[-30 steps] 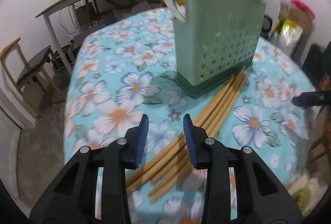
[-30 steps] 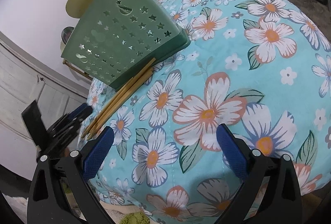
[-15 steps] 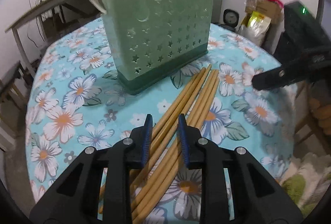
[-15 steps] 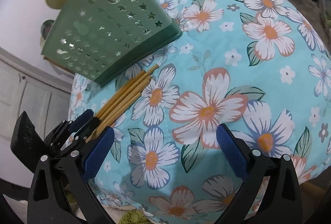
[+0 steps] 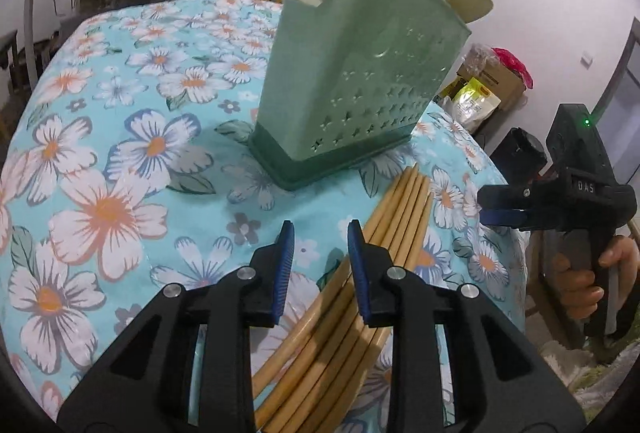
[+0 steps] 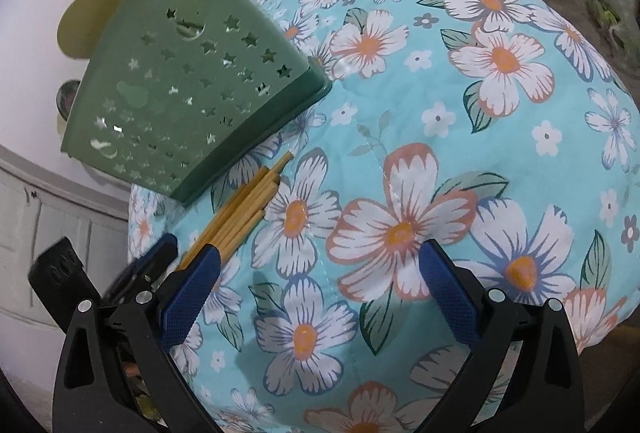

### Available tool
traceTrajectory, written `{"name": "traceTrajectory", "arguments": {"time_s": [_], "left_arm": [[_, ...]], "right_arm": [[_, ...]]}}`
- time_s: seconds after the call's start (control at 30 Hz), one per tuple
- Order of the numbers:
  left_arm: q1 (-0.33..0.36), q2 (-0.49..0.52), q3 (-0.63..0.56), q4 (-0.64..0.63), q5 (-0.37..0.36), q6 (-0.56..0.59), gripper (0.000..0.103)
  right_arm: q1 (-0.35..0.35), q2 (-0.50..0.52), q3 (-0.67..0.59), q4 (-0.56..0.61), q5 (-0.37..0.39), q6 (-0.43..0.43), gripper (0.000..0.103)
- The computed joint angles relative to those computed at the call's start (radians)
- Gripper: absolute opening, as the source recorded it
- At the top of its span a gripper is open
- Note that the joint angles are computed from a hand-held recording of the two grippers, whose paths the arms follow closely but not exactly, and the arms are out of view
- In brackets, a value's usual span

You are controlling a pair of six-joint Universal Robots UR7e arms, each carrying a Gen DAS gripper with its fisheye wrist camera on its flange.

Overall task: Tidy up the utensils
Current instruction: 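Close the left gripper on the bamboo chopsticks while the right gripper grasps chopsticks too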

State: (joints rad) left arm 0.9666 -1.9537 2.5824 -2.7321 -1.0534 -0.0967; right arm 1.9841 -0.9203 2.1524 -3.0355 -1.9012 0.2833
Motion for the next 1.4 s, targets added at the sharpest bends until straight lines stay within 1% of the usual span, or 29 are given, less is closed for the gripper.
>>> {"name": "traceTrajectory", "arguments": {"time_s": [0.07, 0.13, 0.3, 0.37, 0.43, 0.5, 0.6, 0.87, 0.93, 0.97, 1.0, 1.03, 1.1, 1.13, 1.2, 1.23, 1.3, 1.37, 1.4], "left_arm": [[-0.007, -0.009, 0.004, 0.006, 0.01, -0.007, 0.026], [-0.019, 0.0, 0.01, -0.002, 0.029, -0.007, 0.026], [-0.038, 0.001, 0.008, 0.026, 0.064, -0.028, 0.026], [-0.048, -0.001, 0.012, 0.024, 0.084, -0.025, 0.026], [-0.061, 0.004, 0.017, 0.029, 0.106, -0.031, 0.028], [-0.047, 0.011, 0.012, 0.02, 0.082, -0.026, 0.033], [-0.023, 0.017, 0.0, 0.018, 0.054, -0.03, 0.033], [-0.074, 0.011, 0.017, 0.043, 0.145, -0.069, 0.034], [-0.088, 0.007, 0.024, 0.048, 0.167, -0.073, 0.035], [-0.092, 0.005, 0.027, 0.05, 0.174, -0.072, 0.035], [-0.09, 0.002, 0.027, 0.048, 0.17, -0.07, 0.035], [-0.083, 0.002, 0.026, 0.043, 0.16, -0.067, 0.035], [-0.068, 0.0, 0.023, 0.032, 0.135, -0.059, 0.036], [-0.062, -0.001, 0.022, 0.026, 0.124, -0.055, 0.036], [-0.052, -0.001, 0.022, 0.011, 0.109, -0.047, 0.036], [-0.049, -0.005, 0.023, 0.002, 0.103, -0.044, 0.036], [-0.043, -0.01, 0.027, -0.017, 0.093, -0.042, 0.036], [-0.039, -0.014, 0.029, -0.026, 0.089, -0.046, 0.036], [-0.039, -0.019, 0.031, -0.033, 0.086, -0.046, 0.036]], "right_arm": [[-0.004, -0.001, 0.004, -0.01, 0.009, 0.007, 0.097], [-0.016, -0.006, 0.018, -0.038, 0.036, 0.007, 0.097], [-0.055, -0.028, 0.062, -0.103, 0.115, -0.024, 0.097], [-0.063, -0.034, 0.071, -0.109, 0.134, -0.042, 0.097], [-0.073, -0.042, 0.074, -0.094, 0.159, -0.079, 0.097], [-0.087, -0.054, 0.079, -0.077, 0.189, -0.123, 0.097], [-0.113, -0.075, 0.092, -0.061, 0.24, -0.159, 0.096], [-0.148, -0.121, 0.085, 0.046, 0.299, -0.184, 0.091], [-0.153, -0.138, 0.089, 0.061, 0.301, -0.172, 0.085], [-0.154, -0.137, 0.089, 0.06, 0.308, -0.162, 0.079], [-0.164, -0.143, 0.098, 0.057, 0.344, -0.151, 0.074], [-0.168, -0.144, 0.104, 0.049, 0.36, -0.142, 0.071], [-0.175, -0.138, 0.114, 0.03, 0.403, -0.127, 0.059], [-0.175, -0.128, 0.115, 0.017, 0.421, -0.114, 0.058], [-0.17, -0.102, 0.108, -0.008, 0.456, -0.094, 0.051], [-0.162, -0.084, 0.099, -0.015, 0.464, -0.084, 0.051], [-0.145, -0.046, 0.075, -0.029, 0.469, -0.066, 0.046], [-0.128, -0.009, 0.05, -0.033, 0.438, -0.034, 0.043], [-0.129, 0.002, 0.045, -0.035, 0.434, -0.017, 0.038]]}}
